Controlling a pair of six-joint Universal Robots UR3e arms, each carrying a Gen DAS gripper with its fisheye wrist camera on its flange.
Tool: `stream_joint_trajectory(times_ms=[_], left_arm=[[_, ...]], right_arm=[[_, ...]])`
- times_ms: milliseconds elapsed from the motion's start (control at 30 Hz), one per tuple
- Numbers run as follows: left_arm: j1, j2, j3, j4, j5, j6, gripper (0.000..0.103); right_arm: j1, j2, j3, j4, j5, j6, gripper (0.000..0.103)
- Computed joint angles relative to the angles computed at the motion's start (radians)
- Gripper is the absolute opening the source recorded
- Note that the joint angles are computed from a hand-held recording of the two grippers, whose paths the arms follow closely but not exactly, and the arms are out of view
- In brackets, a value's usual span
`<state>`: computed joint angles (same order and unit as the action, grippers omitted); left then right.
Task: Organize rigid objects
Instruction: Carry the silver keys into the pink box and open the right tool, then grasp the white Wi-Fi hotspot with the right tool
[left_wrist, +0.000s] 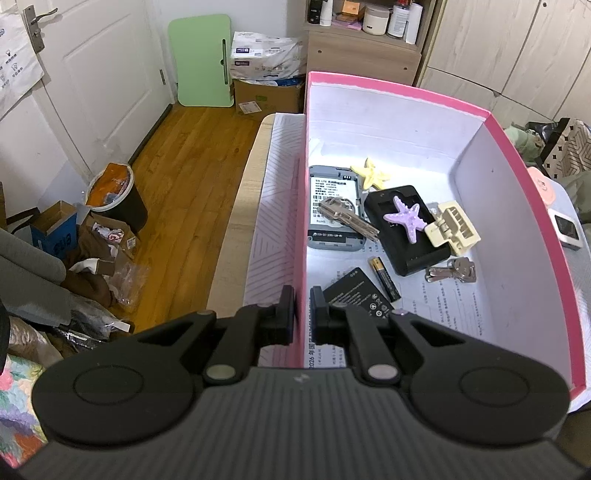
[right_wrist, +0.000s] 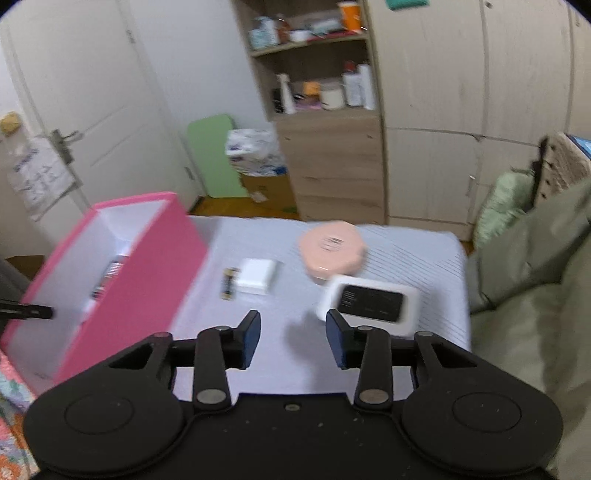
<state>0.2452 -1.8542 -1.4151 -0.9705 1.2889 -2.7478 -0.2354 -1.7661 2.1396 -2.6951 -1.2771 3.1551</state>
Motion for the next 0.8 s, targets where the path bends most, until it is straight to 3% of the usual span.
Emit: stream_joint_trajectory(times_ms=[100,267,533,800], left_arm=[[-0.002,0.003,-0.009,0.009,0.002,-0.008,0.007],[0.003,0.005,-0.014,0.012,-0.003,-0.015,0.007],[0.004,0.004,-0.01,0.007,-0.004,-0.015,0.007],[0.011,0.006,-0.008,-0.007,-0.015,-0.015,0.007]], right_arm=[[-0.026,0.048,0.035,-0.072,-0.017,-0.022,0.064],[-0.076,0.188,0.06,-0.233,0.013,-0.017,0.072],[-0.065,0.374,0.05,-0.464,-0.046,0.127,0.098],[0.071,0.511,-0.035,-0.535,-0.225,0.137,0.1]])
